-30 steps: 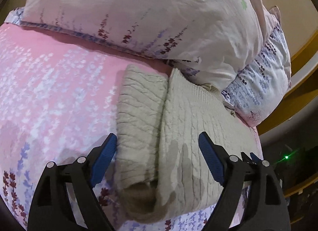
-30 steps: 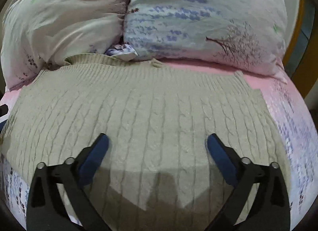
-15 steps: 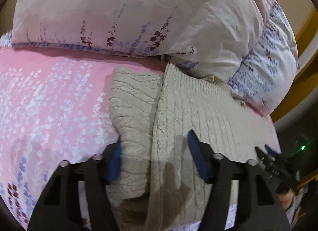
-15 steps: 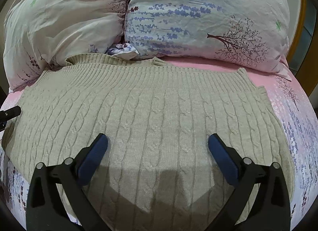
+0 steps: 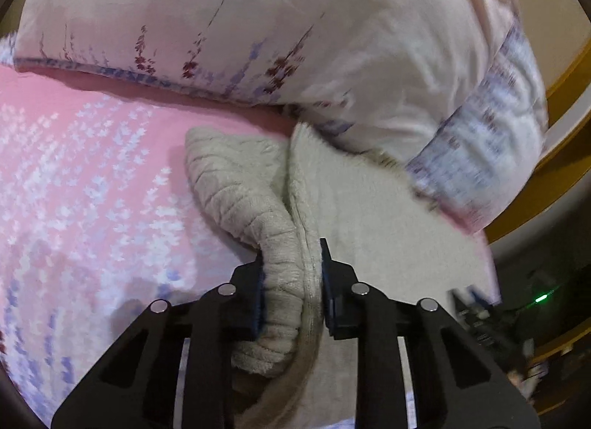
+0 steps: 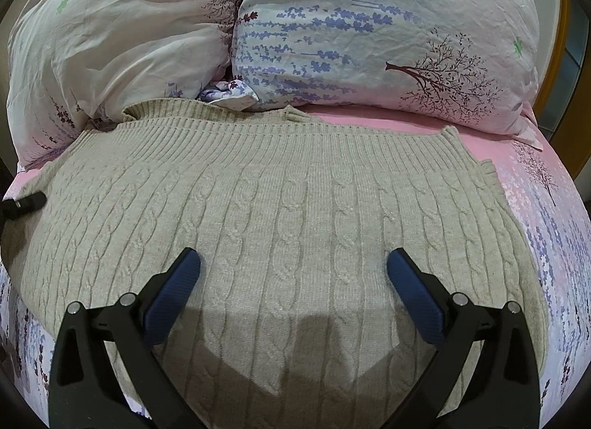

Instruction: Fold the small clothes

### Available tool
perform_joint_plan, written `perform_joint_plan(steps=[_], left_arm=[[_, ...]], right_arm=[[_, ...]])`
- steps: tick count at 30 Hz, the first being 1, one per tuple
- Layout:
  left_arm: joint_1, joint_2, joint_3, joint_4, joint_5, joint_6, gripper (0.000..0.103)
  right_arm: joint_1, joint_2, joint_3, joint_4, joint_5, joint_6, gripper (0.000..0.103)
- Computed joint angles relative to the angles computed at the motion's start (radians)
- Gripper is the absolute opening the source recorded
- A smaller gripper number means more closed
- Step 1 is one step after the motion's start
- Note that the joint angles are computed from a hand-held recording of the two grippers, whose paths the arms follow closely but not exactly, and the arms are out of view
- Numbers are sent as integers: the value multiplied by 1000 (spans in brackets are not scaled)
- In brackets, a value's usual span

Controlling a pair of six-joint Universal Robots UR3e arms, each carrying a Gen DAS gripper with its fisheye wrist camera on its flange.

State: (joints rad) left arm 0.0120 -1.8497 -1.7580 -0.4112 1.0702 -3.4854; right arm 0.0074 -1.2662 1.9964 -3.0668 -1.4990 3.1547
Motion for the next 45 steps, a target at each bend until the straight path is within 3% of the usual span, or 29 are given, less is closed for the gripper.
perform_joint_plan(steps=[4, 14, 16, 18, 22, 24, 25, 28, 33, 36, 38, 39, 41, 43, 45], left_arm=[[13, 3, 4, 77, -99, -66, 23], [-108, -108, 222, 178, -172, -204, 21], [-141, -148, 283, 198, -188, -239, 19], [-176, -207, 367, 213, -213, -272, 9], [-272, -307, 558, 98, -140, -228, 9], [-301, -369, 635, 37, -139, -225, 7], [-308, -421, 678, 18, -179, -242, 2], [-321, -473, 690, -14, -267, -228, 1], [-263, -378, 513, 120, -418, -224, 1], [-230, -236, 361, 164, -306, -199, 2], [-198, -130, 233, 186, -226, -183, 4], [-179, -94, 187, 184, -208, -173, 16], [-179, -35, 139, 114, -79, -149, 41], [-190, -17, 124, 58, 10, -117, 43], [-191, -17, 117, 18, 13, -97, 50]], right_arm=[[0, 2, -2, -1, 1, 0, 101], [-6, -11, -42, 78, 10, -47, 101], [-25, -39, -13, 64, 29, -58, 101], [-72, -88, 58, 26, 78, -67, 101], [-229, -206, 205, 8, 260, -141, 101], [-351, -273, 265, 81, 439, -206, 101], [-428, -312, 296, 139, 561, -242, 100], [-555, -377, 321, 298, 768, -305, 98], [-633, -389, 232, 657, 994, -439, 92], [-580, -316, 129, 805, 1057, -457, 90], [-523, -243, 40, 884, 1074, -440, 81], [-494, -201, 4, 879, 1078, -410, 78], [-440, -128, -55, 842, 1070, -331, 71], [-388, -59, -123, 813, 1043, -259, 69], [-340, -10, -171, 768, 1001, -187, 66]])
